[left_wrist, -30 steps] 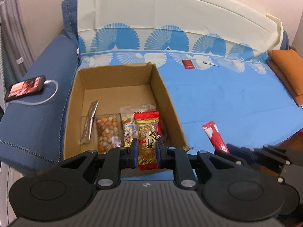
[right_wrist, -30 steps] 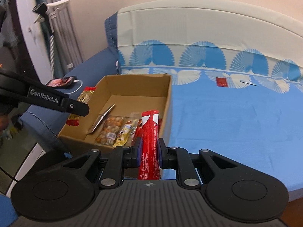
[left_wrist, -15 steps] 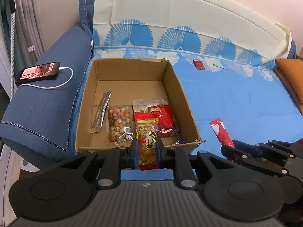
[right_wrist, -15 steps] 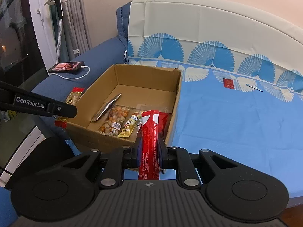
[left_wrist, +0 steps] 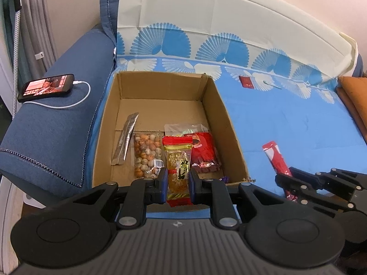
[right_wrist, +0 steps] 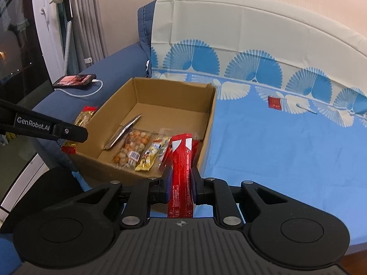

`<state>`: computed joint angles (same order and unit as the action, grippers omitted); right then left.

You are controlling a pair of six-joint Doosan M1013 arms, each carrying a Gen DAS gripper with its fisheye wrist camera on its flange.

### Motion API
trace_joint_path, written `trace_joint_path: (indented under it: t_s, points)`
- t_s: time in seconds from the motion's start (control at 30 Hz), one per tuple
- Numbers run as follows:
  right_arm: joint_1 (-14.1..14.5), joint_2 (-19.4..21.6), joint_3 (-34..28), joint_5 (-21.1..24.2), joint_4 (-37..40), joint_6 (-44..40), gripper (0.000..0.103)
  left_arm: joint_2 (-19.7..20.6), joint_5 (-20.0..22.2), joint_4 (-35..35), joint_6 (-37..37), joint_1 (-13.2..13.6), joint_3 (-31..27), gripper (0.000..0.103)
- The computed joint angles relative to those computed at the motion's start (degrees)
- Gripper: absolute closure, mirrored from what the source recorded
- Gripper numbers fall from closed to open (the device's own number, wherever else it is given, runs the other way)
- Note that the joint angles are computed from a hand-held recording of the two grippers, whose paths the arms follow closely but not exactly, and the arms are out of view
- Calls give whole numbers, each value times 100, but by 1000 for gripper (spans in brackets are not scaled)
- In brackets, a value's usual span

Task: Organize snacks
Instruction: 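Move the wrapped candy and red stick over the box with both tools, then lower both tools into the box and open them to release the candy and red stick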

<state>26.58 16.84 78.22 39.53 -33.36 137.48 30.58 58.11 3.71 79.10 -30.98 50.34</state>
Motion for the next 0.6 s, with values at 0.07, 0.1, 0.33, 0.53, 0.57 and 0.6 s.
trace_joint_path:
  t_s: [0.07,0.1,0.33,0.53,0.57,0.6]
  points:
    - [-18,21,-45,-15,5,-12,85,43,15,7,-23,17,-67,83]
    - [-29,33,-68,-24,21,-24,85,64,26,5,-30,24,-100,83]
    - [-112,167,-274,-61,215,-228,85,276,136,51,-72,82,-439,83]
    - [-203,348,-522,-89,457,-479,85,541,320,48,-90,138,-850,83]
    - [-222,389,-577,-90,516,-544,85,605,369,41,-83,148,-944,83]
    - [-241,431,-636,-82,574,-607,85,667,421,33,-74,158,-1039,83]
